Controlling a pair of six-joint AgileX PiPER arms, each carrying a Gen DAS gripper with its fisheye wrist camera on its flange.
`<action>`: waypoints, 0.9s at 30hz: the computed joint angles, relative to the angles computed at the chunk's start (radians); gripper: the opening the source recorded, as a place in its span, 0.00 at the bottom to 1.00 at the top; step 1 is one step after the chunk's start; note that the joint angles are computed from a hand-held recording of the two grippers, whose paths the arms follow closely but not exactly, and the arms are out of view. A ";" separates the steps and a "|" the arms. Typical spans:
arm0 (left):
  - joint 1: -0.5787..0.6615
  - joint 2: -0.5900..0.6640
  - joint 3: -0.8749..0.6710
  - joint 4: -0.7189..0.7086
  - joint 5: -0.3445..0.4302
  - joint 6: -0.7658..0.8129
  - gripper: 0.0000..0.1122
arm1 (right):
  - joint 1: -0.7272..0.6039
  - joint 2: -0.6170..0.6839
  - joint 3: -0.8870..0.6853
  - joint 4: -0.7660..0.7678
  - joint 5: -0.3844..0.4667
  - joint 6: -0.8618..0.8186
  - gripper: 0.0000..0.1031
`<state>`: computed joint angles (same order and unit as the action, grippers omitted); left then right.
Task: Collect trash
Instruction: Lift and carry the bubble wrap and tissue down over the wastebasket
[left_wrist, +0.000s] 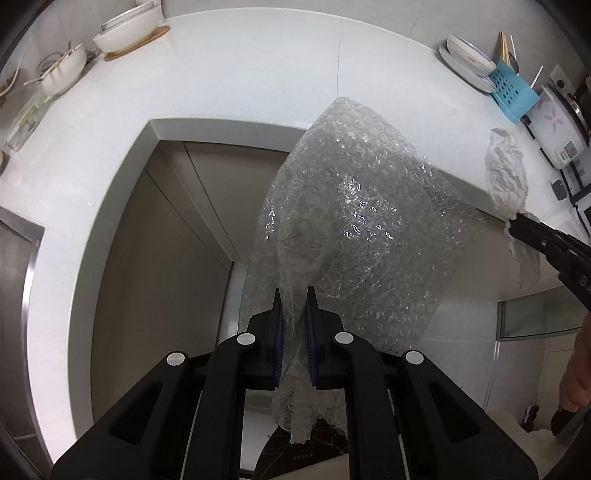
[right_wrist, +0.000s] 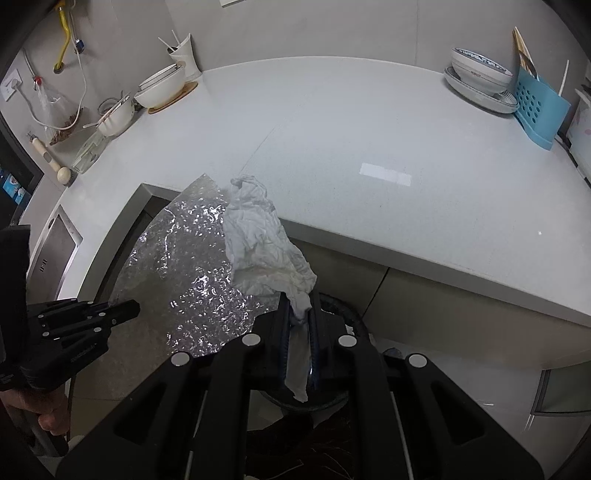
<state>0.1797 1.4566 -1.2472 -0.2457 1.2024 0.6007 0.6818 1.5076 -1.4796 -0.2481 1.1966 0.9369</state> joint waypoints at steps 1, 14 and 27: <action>0.004 0.004 0.014 -0.015 -0.009 0.012 0.08 | 0.006 0.000 0.015 -0.003 -0.006 0.007 0.09; -0.021 0.016 0.186 -0.049 -0.188 0.119 0.08 | 0.020 -0.014 0.249 0.039 -0.182 0.043 0.09; -0.021 0.125 0.257 -0.011 -0.298 0.116 0.08 | -0.014 0.073 0.368 0.122 -0.368 0.006 0.09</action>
